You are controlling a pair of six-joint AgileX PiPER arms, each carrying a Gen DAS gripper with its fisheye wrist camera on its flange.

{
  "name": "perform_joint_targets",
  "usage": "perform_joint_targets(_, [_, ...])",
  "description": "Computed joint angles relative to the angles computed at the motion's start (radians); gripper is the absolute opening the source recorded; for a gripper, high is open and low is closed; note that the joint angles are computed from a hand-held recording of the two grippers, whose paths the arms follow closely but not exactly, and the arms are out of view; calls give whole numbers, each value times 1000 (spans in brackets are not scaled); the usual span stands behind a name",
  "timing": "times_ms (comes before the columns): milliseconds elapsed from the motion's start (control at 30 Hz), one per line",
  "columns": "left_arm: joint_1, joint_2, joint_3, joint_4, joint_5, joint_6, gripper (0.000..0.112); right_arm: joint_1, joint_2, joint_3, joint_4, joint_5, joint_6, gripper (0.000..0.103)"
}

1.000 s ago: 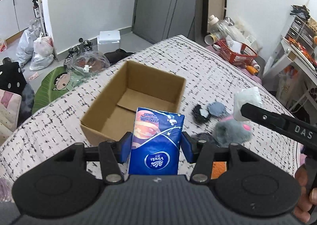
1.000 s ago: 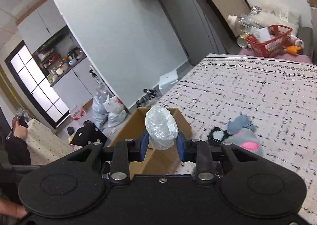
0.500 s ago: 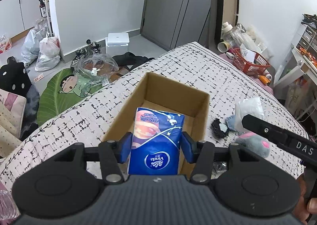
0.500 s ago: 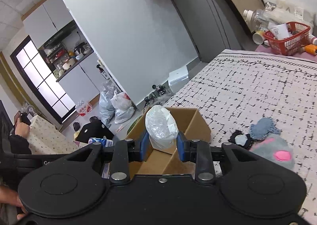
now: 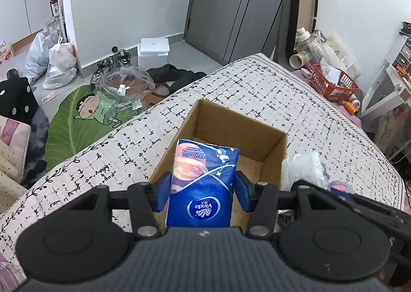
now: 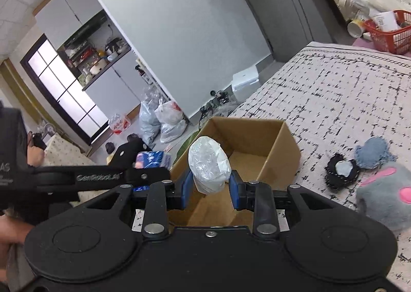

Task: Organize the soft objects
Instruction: 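Carry the tissue pack with the left tool while the right tool carries the ball to the box, then open the left tool over the box while the right tool releases the ball inside, then move both tools to the grey plush mouse and grasp it together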

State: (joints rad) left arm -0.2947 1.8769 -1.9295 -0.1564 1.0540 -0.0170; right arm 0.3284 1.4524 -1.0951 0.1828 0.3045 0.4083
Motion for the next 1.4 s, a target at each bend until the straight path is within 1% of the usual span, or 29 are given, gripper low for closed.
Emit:
perform_joint_targets(33, [3,7,-6,-1,4,2,52,3,8,-6,8,3,-10,30])
perform_joint_targets(133, [-5,19,-15,36,10,-5,56,3,26,-20,50,20,-54,30])
perform_joint_targets(200, [-10,30,-28,68,27,-28,60,1,31,-25,75,31,-78,30])
perform_joint_targets(267, [6,28,-23,37,32,-20,61,2,35,-31,90,40,-89,31])
perform_joint_targets(333, [11,23,-20,36,36,-29,61,-1,37,-39,135,58,-128,33])
perform_joint_targets(400, [10,14,-11,44,33,-36,61,-5,43,-53,171,89,-161,44])
perform_joint_targets(433, [10,8,-7,43,35,-37,61,-6,40,-53,173,92,-161,52])
perform_joint_targets(467, [9,5,-6,43,38,-40,61,-3,30,-50,153,92,-140,56])
perform_joint_targets(533, [6,-5,-2,45,44,-44,61,-7,15,-50,125,95,-108,59])
perform_joint_targets(600, [-1,-19,7,54,46,-50,61,-12,-8,-49,94,103,-60,67])
perform_joint_targets(633, [-5,-28,14,57,46,-50,61,-14,-17,-50,59,109,-21,68])
perform_joint_targets(667, [-9,-35,18,61,49,-51,62,-13,-26,-53,14,121,28,72])
perform_joint_targets(700, [-15,-42,22,67,53,-54,65,-11,-37,-59,-33,141,80,77])
perform_joint_targets(767, [-20,-60,37,63,50,-56,69,-7,-51,-70,-107,179,157,80])
perform_joint_targets(867, [-35,-85,50,74,49,-65,73,-4,-81,-70,-161,233,209,86])
perform_joint_targets(900, [-41,-90,46,81,54,-68,76,-5,-92,-65,-188,252,231,86])
perform_joint_targets(967, [-55,-104,48,96,50,-78,78,-6,-107,-65,-234,294,280,86])
perform_joint_targets(1033, [-71,-116,47,112,51,-93,79,-13,-125,-62,-243,318,297,86])
perform_joint_targets(1200, [-112,-131,31,136,71,-123,80,-38,-179,-39,-264,346,327,86])
perform_joint_targets(1400, [-159,-151,45,161,67,-155,81,-84,-211,-13,-249,370,342,85])
